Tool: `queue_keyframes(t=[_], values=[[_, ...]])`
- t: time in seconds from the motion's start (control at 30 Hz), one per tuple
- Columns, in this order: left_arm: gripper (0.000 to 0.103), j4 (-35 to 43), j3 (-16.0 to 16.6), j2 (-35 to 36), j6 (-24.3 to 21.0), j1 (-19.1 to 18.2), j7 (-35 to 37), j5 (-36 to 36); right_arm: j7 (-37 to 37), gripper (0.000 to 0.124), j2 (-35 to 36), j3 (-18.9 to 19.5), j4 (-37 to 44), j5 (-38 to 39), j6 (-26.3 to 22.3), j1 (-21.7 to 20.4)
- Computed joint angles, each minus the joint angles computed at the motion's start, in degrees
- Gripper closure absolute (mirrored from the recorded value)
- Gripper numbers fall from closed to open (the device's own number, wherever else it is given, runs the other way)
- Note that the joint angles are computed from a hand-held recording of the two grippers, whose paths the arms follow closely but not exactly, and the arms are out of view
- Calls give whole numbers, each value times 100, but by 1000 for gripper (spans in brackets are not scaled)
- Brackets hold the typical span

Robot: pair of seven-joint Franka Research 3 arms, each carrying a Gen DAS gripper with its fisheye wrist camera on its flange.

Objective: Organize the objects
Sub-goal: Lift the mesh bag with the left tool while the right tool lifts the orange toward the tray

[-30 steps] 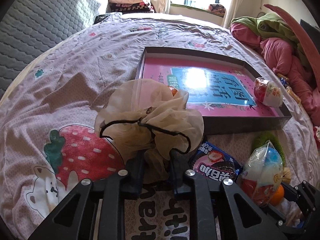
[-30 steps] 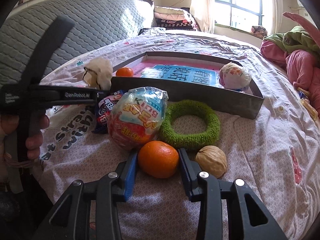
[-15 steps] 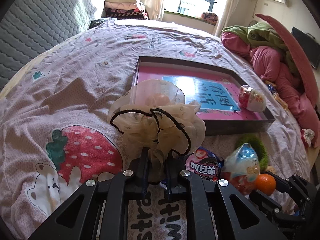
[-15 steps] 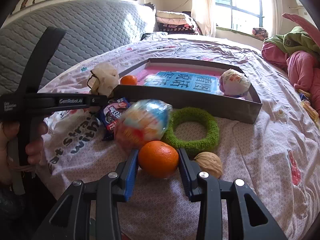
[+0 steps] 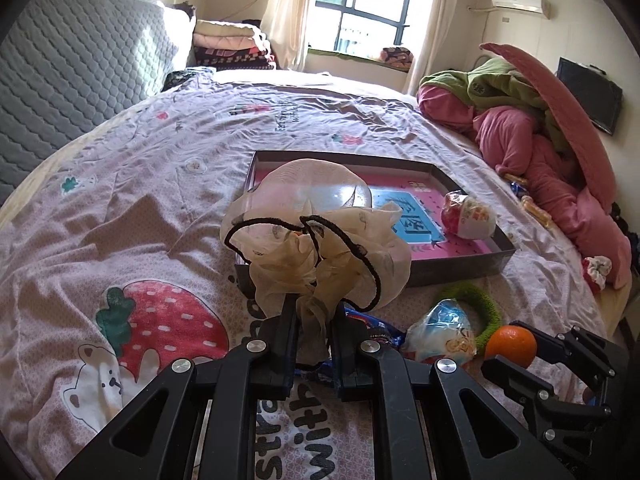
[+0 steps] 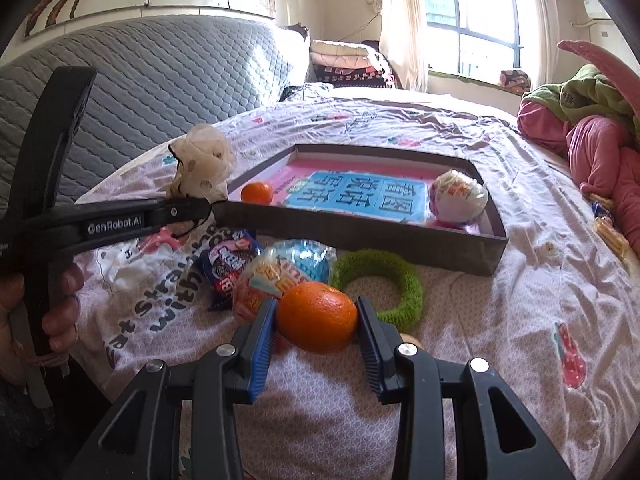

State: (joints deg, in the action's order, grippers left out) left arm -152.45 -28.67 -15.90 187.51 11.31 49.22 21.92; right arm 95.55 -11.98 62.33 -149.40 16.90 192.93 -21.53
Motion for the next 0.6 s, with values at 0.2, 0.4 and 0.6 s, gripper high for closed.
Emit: queue_keyframes(t=[0.2,0.4,0.6], values=[[89,-59,-216,-116,176,213,-50,-101,-9,84,-67,122,70,62,67,-137],[89,-107,-134,-171,298,132,116,-367,-4,84,-94,315,161,100,121,-346],[89,-74,-512,-240,387,453,293,-661,110,84,-214,641,278,57,203,-763]])
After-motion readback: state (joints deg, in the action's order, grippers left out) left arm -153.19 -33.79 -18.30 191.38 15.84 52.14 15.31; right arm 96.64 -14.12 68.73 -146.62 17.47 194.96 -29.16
